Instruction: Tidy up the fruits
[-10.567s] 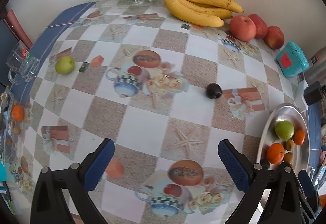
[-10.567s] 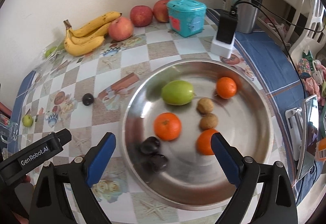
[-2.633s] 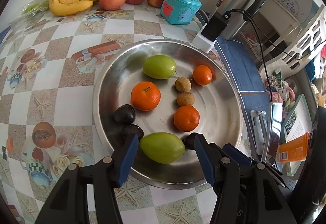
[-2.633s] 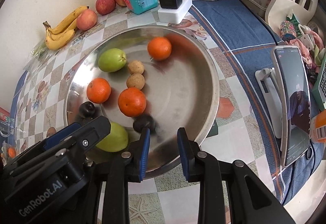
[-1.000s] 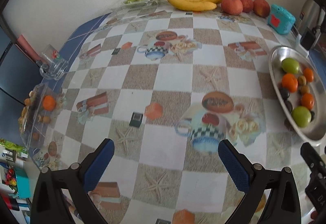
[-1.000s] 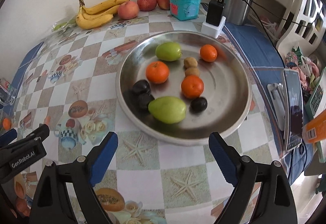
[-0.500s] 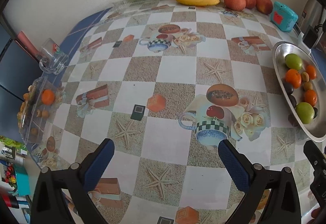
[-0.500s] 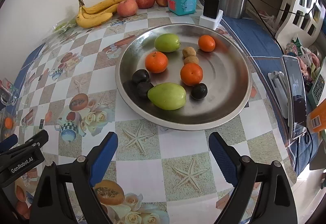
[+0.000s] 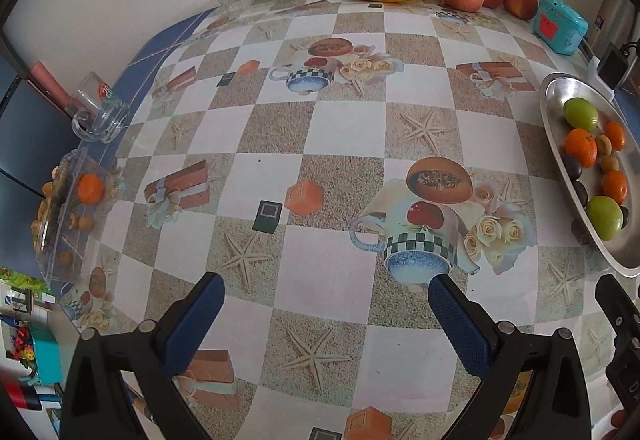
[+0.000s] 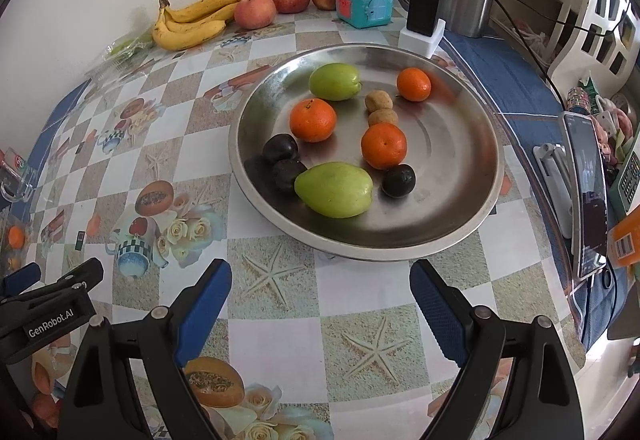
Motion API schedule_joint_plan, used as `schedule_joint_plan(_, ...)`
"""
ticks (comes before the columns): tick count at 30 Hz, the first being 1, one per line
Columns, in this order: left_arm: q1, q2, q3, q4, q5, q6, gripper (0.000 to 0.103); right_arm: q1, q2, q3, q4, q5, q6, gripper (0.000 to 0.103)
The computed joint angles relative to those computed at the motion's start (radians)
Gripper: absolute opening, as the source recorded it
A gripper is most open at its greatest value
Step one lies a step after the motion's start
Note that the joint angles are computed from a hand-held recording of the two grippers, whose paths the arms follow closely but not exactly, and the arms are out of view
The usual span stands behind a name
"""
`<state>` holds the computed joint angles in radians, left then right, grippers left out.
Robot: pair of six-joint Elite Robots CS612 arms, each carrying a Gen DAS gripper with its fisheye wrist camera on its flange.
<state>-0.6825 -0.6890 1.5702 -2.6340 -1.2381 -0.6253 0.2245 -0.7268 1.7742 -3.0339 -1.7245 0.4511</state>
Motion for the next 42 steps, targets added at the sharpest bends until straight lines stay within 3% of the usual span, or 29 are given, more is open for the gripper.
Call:
schedule_joint_plan(39, 0.005, 0.006, -0.008, 0.008, -0.018, -0.003, 0.103, 0.001, 0.005, -0.010, 0.029, 0.001, -0.021, 0.091)
schedule_joint_plan(42, 0.005, 0.001, 0.009, -0.042, -0.024, 0.006, 0.102, 0.001, 0.005, -0.010, 0.029, 0.000, -0.020, 0.091)
